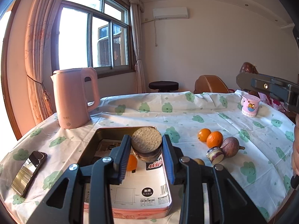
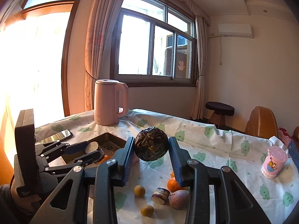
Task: Organize fruits
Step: 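Lift and carry the jar and the dark textured fruit over the tin box, then lower the jar and the dark textured fruit into the box and open both tools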
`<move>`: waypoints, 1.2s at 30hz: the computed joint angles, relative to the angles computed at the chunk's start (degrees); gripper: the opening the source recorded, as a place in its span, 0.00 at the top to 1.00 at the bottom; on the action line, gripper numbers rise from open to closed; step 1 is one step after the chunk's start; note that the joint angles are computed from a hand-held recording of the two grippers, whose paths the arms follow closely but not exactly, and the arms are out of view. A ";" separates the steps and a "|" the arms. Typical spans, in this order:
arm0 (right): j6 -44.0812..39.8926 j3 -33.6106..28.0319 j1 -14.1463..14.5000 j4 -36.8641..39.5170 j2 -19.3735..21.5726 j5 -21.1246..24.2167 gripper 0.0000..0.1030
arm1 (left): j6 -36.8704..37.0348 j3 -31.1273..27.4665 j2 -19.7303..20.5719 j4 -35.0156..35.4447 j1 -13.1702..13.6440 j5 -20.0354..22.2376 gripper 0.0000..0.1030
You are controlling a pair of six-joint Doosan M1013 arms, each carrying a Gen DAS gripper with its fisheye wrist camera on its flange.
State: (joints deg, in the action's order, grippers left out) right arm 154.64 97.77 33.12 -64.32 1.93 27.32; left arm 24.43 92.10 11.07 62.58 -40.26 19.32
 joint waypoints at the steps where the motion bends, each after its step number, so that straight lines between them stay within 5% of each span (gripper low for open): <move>1: -0.77 -0.53 0.08 0.46 0.38 -0.12 0.62 | -0.16 -0.05 0.03 0.18 0.13 0.29 0.65; 15: -13.39 -7.32 0.49 10.75 6.14 -2.36 0.62 | 1.47 -0.73 0.34 -1.30 2.84 3.74 0.65; 36: -32.22 -11.26 0.09 32.74 12.80 -0.99 0.62 | 15.04 -2.19 1.48 -16.28 5.67 5.29 0.65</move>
